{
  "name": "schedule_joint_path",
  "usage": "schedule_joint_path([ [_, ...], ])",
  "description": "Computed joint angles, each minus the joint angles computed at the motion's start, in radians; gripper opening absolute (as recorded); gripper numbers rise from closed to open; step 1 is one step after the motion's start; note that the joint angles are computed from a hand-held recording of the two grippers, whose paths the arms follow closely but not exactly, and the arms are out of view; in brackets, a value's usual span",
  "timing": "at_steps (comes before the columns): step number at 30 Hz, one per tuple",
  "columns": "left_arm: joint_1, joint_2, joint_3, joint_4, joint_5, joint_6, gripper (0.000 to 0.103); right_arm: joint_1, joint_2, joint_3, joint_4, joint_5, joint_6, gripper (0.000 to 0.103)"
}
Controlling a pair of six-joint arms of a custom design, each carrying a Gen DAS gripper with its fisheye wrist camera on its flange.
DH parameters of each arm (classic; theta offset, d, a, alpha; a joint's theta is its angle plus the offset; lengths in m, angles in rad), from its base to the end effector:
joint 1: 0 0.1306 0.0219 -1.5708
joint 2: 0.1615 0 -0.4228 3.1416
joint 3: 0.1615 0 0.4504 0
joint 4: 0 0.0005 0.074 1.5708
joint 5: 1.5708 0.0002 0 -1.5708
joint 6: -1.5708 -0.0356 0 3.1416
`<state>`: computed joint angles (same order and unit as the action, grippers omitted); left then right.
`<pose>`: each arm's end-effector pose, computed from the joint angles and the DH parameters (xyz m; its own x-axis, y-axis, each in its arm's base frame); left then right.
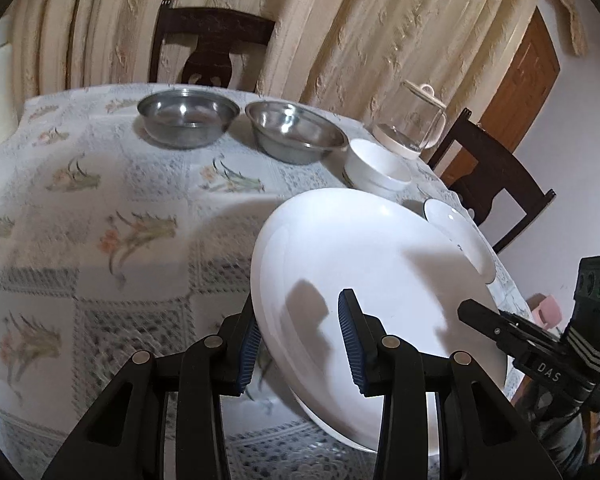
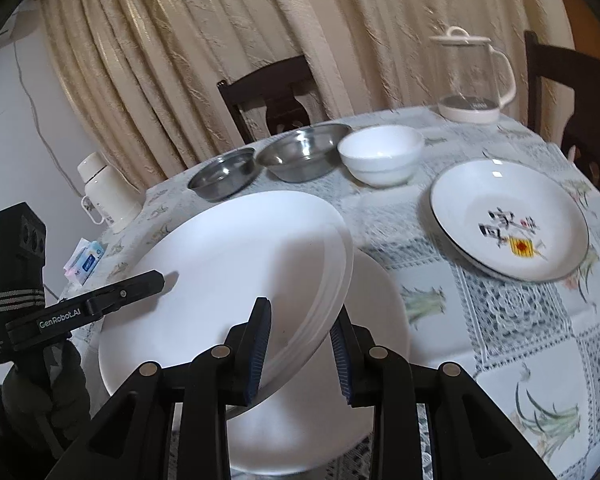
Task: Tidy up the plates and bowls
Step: 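Lower the smaller white plate onto the large plate and open both grippers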
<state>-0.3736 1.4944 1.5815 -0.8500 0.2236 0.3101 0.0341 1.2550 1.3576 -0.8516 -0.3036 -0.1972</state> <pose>0.5416 -0.2213 0.5158 -0.7668 -0.0190 -0.6416 0.2847 0.8858 -0.3665 0.4833 0.0266 0.5208 -0.7166 0.1626 -0.6783 -0.1131 0.9325 0.3431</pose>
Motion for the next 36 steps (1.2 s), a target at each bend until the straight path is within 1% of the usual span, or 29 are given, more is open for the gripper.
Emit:
schedule_joint_path([
  [9,-0.025,0.0,-0.02,-0.005,-0.024,0.02,0.038,-0.022,-0.008,-0.031,0.0,-0.026,0.0,0.032],
  [19,-0.048,0.006,-0.029,-0.011,-0.072,-0.016,0.038,-0.039,-0.006,-0.048,-0.005,-0.04,-0.01,0.032],
  [23,-0.048,0.006,-0.028,-0.012,-0.078,-0.021,0.038,-0.037,-0.004,-0.051,-0.008,-0.039,-0.013,0.032],
  [25,-0.051,0.008,-0.026,-0.019,-0.09,-0.023,0.038,-0.036,-0.004,-0.054,-0.008,-0.038,-0.015,0.032],
  [27,-0.053,0.017,-0.016,-0.047,-0.102,-0.024,0.039,-0.035,-0.006,-0.056,-0.005,-0.03,-0.014,0.032],
  [28,-0.052,0.024,-0.011,-0.064,-0.092,-0.019,0.039,-0.034,-0.008,-0.057,-0.004,-0.021,-0.014,0.032],
  [29,-0.05,0.026,-0.014,-0.066,-0.079,-0.014,0.041,-0.033,-0.008,-0.058,-0.001,-0.014,-0.016,0.032],
  [30,-0.052,0.021,-0.023,-0.056,-0.082,-0.012,0.043,-0.035,-0.011,-0.061,0.008,-0.01,-0.019,0.032],
  [31,-0.055,0.017,-0.028,-0.046,-0.09,-0.018,0.043,-0.039,-0.014,-0.063,0.013,-0.011,-0.023,0.032],
  [33,-0.064,0.011,-0.031,-0.038,-0.109,-0.03,0.049,-0.044,-0.015,-0.063,0.018,-0.015,-0.028,0.032],
  [36,-0.071,0.006,-0.037,-0.026,-0.118,-0.042,0.054,-0.04,-0.018,-0.066,0.021,-0.008,-0.022,0.032],
])
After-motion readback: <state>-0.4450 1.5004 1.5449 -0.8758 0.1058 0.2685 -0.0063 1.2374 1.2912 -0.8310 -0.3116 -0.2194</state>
